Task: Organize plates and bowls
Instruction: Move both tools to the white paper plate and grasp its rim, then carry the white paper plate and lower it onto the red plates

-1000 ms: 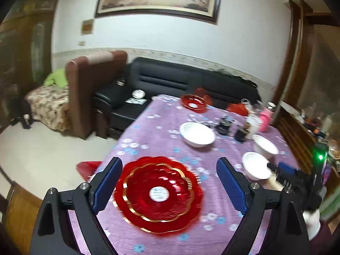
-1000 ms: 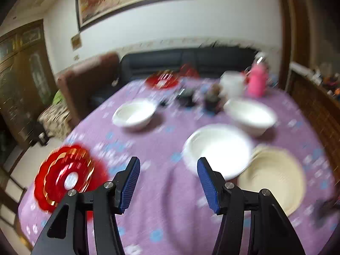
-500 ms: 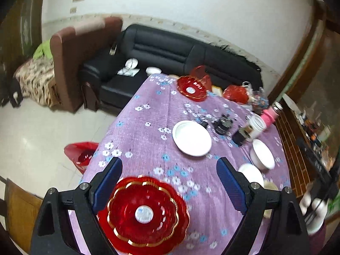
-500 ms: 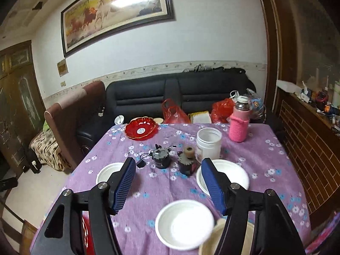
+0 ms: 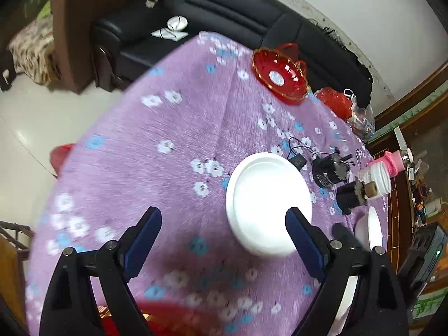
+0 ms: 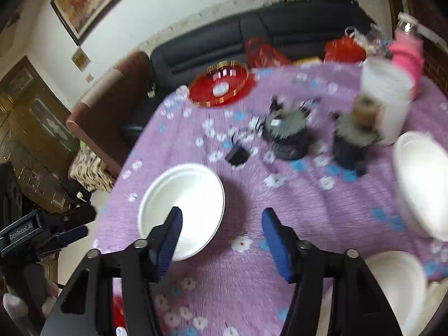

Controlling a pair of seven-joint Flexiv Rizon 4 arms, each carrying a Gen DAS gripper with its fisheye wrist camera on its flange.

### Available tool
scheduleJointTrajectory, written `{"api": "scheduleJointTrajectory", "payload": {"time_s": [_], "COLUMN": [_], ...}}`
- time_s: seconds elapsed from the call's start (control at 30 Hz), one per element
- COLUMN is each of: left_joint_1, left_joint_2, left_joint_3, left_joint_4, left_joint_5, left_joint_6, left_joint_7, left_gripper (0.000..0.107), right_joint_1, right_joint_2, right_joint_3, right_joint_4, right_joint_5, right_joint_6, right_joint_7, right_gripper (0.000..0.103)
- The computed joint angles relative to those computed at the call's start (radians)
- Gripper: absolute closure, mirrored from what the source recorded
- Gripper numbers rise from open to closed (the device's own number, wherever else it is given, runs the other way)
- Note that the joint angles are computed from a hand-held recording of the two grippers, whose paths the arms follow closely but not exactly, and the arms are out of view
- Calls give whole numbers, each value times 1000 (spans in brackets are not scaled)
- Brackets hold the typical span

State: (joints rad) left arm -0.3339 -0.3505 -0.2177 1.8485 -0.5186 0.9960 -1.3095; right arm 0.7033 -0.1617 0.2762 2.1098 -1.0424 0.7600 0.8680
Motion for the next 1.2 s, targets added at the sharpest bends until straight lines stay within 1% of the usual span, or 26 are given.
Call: {"api": "scheduleJointTrajectory", "payload": {"time_s": [0.03,0.17,0.27,0.3,0.37,0.4,0.43,0.5,0.53,0.57,0.6,0.63,0.67,0.73,0.93,1.0,1.2], "left_joint_1": [-5,-17,-33,-36,-48,-62,-78,-91,-103,-106,-100,-91,-89,-97,-84,-91,-88], "left_joint_2": [-22,-83,-113,-122,-140,-150,-160,-179,-182,-181,-181,-179,-177,-164,-75,-54,50], "left_joint_3": [-3,-14,-5,-2,9,24,41,56,67,67,56,43,39,44,29,31,21], "left_joint_4": [-14,-61,-94,-104,-127,-147,-167,-212,-226,-230,-232,-232,-233,-222,-123,-116,4], "left_joint_5": [3,21,66,78,115,151,193,251,286,303,299,285,281,295,268,274,237], "left_joint_6": [5,7,-5,-14,-43,-65,-87,-148,-155,-154,-165,-181,-193,-181,-130,-133,-107], "left_joint_7": [-6,-23,-50,-59,-83,-106,-129,-149,-160,-159,-149,-138,-135,-137,-99,-104,-62], "left_gripper": [18,18,18,18,18,20,25,53,55,62,73,78,83,83,83,83,83], "right_joint_1": [-7,-19,-21,-20,-18,-18,-17,-13,-10,-8,-8,-8,-9,-4,20,32,76], "right_joint_2": [-16,-71,-89,-95,-105,-108,-111,-119,-120,-121,-121,-119,-119,-115,-79,-70,-40], "right_joint_3": [-8,-37,-52,-55,-61,-63,-66,-68,-67,-67,-69,-74,-78,-76,-45,-31,12], "right_joint_4": [-1,-5,-4,-6,-13,-13,-13,-18,-20,-20,-18,-13,-11,-13,-24,-32,-46], "right_joint_5": [-7,-19,-29,-27,-23,-23,-24,-16,-8,-2,-5,-17,-32,-37,-11,8,50], "right_joint_6": [25,90,118,119,122,127,134,128,122,119,127,142,157,150,66,32,-65], "right_joint_7": [6,20,23,17,4,1,2,-7,-14,-17,-10,6,20,25,-4,-17,-32], "right_gripper": [51,56,60,60,65,65,66,67,71,76,79,85,87,88,88,88,88]}}
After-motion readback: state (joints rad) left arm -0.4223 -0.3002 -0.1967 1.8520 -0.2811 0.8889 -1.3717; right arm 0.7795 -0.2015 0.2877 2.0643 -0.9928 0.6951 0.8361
